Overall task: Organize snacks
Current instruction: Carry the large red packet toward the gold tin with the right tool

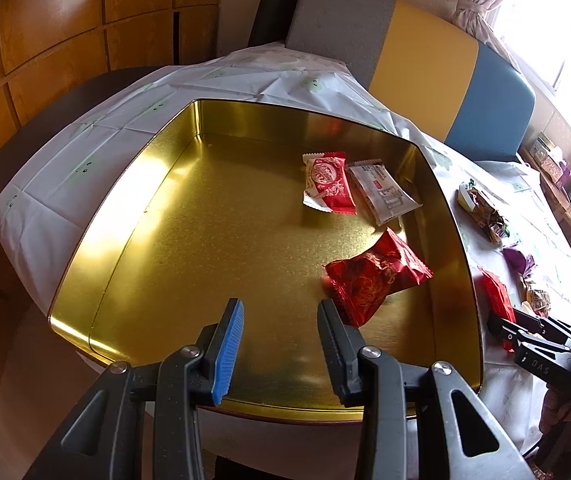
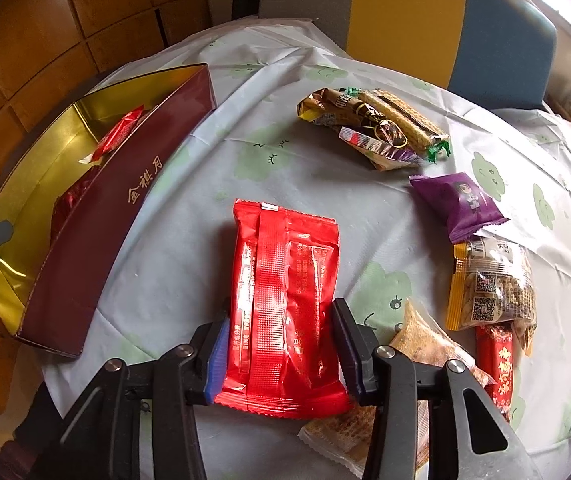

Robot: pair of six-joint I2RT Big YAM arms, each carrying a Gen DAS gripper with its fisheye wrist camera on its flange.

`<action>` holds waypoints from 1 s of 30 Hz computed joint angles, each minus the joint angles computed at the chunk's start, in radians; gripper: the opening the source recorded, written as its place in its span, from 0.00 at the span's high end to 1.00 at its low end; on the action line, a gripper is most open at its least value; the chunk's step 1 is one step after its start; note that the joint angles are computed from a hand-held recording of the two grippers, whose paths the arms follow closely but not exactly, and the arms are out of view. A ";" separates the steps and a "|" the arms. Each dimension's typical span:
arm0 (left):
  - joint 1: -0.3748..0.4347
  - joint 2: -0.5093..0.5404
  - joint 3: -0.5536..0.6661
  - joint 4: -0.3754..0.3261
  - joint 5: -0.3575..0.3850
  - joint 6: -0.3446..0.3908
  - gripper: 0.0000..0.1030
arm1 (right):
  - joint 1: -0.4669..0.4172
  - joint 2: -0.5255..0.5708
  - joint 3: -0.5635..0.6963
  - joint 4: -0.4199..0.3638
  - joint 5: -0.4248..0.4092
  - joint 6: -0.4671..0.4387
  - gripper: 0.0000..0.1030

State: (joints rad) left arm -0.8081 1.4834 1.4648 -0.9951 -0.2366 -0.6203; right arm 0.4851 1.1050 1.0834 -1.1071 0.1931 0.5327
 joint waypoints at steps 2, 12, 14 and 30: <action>0.004 -0.006 -0.006 0.007 -0.004 -0.002 0.63 | 0.000 -0.008 0.007 0.010 -0.013 0.016 0.55; 0.035 -0.033 -0.028 0.013 -0.019 -0.021 0.63 | 0.107 0.017 0.132 0.082 -0.004 -0.021 0.55; 0.041 -0.039 -0.034 0.013 -0.022 -0.025 0.63 | 0.136 0.035 0.156 0.096 -0.014 -0.031 0.55; 0.062 -0.058 -0.058 0.010 -0.025 -0.035 0.63 | 0.230 0.221 0.241 0.147 -0.111 -0.132 0.49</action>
